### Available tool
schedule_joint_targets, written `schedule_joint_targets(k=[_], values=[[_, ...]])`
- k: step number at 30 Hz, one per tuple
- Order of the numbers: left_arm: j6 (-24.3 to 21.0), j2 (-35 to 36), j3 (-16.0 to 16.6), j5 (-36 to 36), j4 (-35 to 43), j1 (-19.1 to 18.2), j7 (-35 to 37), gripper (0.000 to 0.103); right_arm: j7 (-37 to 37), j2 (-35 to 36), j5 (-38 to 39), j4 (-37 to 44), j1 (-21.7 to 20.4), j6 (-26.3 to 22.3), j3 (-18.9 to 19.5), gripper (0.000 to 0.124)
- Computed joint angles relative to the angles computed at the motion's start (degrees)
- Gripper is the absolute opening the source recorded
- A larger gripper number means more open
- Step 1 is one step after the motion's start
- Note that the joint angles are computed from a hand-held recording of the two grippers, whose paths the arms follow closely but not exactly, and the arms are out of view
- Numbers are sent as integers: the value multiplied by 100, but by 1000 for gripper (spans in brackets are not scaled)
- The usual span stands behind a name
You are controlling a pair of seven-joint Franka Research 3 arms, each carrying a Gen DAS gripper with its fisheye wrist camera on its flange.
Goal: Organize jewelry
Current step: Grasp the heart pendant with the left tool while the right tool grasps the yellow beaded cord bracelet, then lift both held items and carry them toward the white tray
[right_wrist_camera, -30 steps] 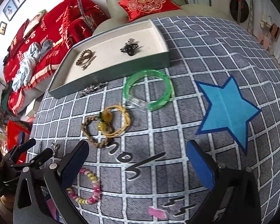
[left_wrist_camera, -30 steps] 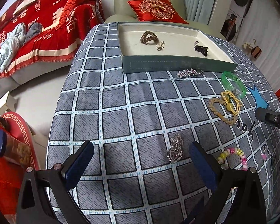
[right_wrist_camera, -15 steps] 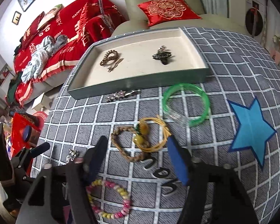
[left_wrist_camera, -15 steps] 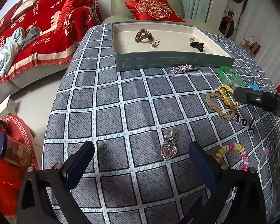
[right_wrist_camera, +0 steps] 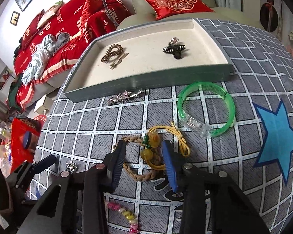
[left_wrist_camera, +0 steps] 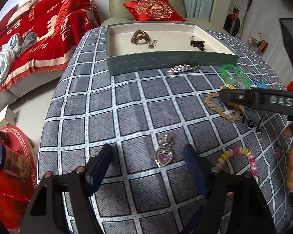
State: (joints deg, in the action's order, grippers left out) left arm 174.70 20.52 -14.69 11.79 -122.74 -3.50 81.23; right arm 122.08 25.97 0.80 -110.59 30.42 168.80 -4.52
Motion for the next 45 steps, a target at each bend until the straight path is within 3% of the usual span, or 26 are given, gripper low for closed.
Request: schedule_joint_targets(k=[5,7,10,12,14,20,30,33,38,45], values=[[32,-18,-349,-193,-62,283,306,69,68,26,0,-10,40,40,-38,28],[68,-31,-454,-260,-93,358,440,58,115,28,-14,-22,73,44,-82,18],[87,-18,-721,-420,-113,590,744,36,69,1,88,-100,-8,176,2,15],[62,14,-988,-609,-105,840,1000,34,14,-38,165,-162,-59,249,51,15],[17,80,-1527,-1002,-115,1344,1403,34,-43,-98,248,-246,-96,344,91,15],[-1,107,-2145,-1708,-160,1921,1990,34,-276,-328,535,-492,-224,590,247,15],[14,-35,-2086,-2197,-78,1865,2362,34,-1303,-645,1818,-835,-1174,1016,1314,15],[-16,-26,-2168,-2366,23,1921,2533,34,-1502,-716,2115,-884,-1280,1087,1423,15],[2,42,-2185,-2547,317,1890,2731,34,-1587,-803,2223,-864,-1121,1113,1194,15],[57,324,-1819,-2327,947,1479,2553,34,-1417,-730,1842,-505,-741,1001,606,15]])
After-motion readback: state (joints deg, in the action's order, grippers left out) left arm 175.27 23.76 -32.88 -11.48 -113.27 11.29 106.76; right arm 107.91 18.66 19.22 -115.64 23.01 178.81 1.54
